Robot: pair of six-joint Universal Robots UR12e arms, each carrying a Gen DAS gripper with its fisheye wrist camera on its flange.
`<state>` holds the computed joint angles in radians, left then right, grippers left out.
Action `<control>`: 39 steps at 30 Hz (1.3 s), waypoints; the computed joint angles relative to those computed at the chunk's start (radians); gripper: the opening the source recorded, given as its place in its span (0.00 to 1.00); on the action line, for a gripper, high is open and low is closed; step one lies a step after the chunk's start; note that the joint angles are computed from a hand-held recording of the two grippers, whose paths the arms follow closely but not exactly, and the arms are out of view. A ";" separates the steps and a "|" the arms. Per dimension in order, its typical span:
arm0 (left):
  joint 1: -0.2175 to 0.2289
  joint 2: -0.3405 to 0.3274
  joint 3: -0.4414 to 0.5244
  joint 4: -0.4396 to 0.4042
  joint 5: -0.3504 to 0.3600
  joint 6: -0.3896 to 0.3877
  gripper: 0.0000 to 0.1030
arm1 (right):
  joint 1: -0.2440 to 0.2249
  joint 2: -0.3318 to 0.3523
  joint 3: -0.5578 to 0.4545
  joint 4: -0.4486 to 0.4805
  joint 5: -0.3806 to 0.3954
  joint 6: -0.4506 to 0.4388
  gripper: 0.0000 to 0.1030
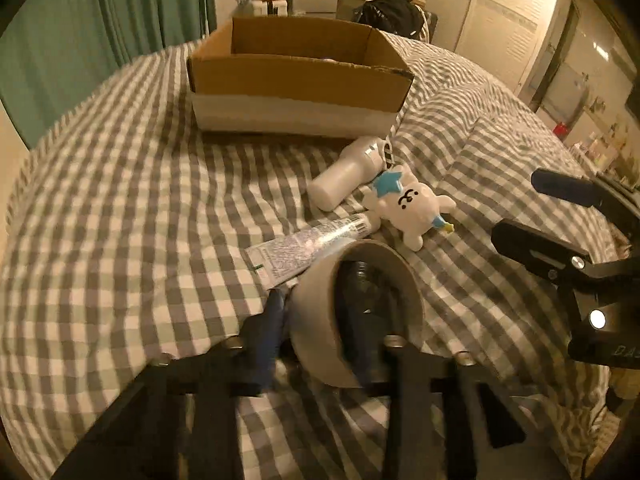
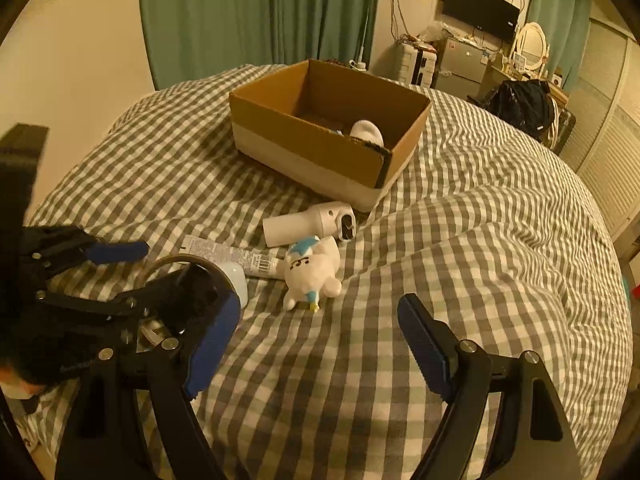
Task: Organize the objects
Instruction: 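Grasp the tape roll with the left tool and lift it, then grasp the black round object with the right tool while the left tool holds the tape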
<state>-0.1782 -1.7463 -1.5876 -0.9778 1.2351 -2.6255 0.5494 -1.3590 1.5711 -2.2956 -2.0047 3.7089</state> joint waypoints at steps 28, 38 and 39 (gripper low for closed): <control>0.062 -0.009 0.007 0.231 0.124 -0.124 0.09 | 0.015 0.111 -0.088 -0.080 0.195 -0.187 0.79; 0.059 -0.023 0.016 0.207 0.127 -0.127 0.09 | -0.021 0.138 -0.098 -0.020 0.326 -0.171 0.55; 0.059 -0.022 0.015 0.206 0.125 -0.127 0.09 | -0.018 0.139 -0.100 -0.014 0.317 -0.174 0.52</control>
